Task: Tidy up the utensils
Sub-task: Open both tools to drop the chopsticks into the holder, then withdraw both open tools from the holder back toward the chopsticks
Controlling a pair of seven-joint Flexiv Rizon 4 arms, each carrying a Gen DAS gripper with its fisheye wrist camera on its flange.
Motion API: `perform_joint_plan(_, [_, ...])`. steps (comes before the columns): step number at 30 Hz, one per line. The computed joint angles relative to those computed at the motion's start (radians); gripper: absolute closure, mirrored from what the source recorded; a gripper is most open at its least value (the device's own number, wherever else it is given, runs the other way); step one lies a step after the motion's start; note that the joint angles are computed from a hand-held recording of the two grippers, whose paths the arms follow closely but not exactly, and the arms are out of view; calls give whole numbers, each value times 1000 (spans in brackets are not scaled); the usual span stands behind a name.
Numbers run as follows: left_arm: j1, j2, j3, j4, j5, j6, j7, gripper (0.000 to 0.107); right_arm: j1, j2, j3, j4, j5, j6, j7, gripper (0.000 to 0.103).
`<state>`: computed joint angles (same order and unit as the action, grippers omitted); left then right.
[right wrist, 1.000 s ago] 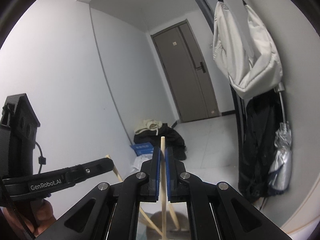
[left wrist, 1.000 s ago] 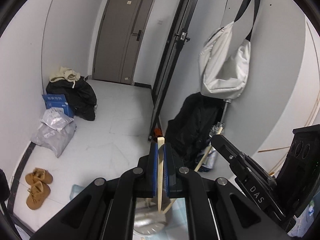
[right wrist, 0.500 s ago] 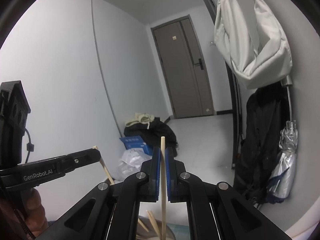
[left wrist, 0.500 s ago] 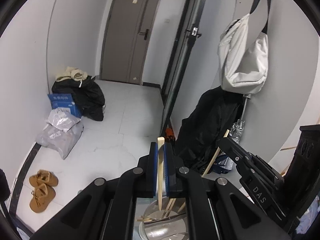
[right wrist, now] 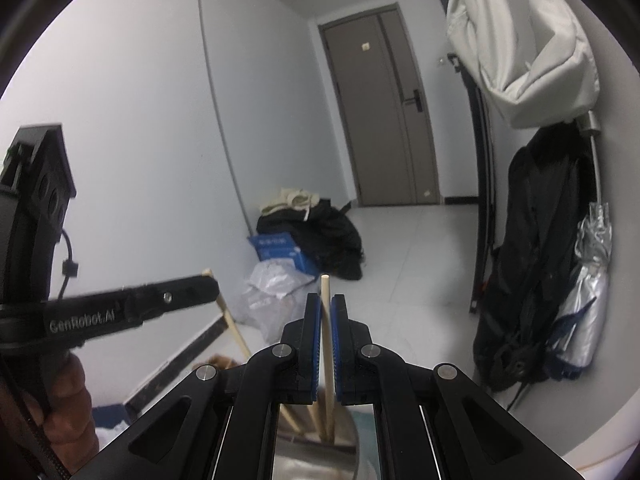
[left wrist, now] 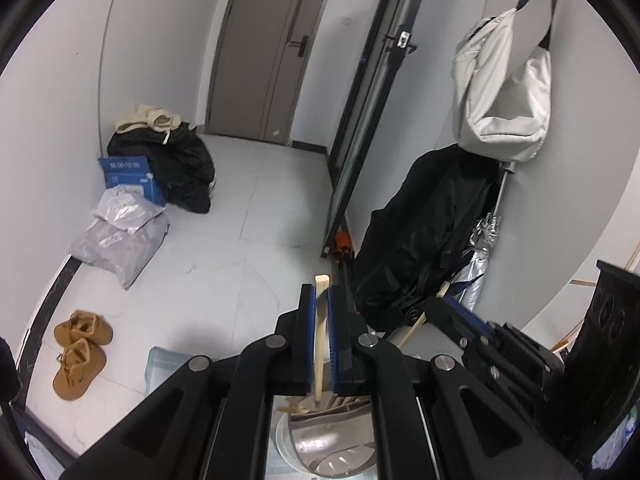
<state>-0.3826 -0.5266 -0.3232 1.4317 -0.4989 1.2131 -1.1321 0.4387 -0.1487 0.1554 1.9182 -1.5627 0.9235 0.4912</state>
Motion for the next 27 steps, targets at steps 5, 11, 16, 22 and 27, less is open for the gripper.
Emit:
perform_joint_plan(5, [3,14,10,1,-6,-70,-15,100,2,0,9,13,65,40,-39,96])
perform_joint_plan(11, [9,68,17,71,-26,-39,-27,71,17,29,24,36,145,23,-41,86])
perform_joint_plan(16, [2,119,38,144,-26,24,-52,56,44,66,54,54,174,-50,-32,74])
perform_joint_plan(22, [-8,175,61,216,21,85,-111,40,83,96,93,63,220,-146,-49,66])
perform_joint_plan(27, [2,224,48,290,10,140,-102,32,115,119,124,82,224,-217,-7,58])
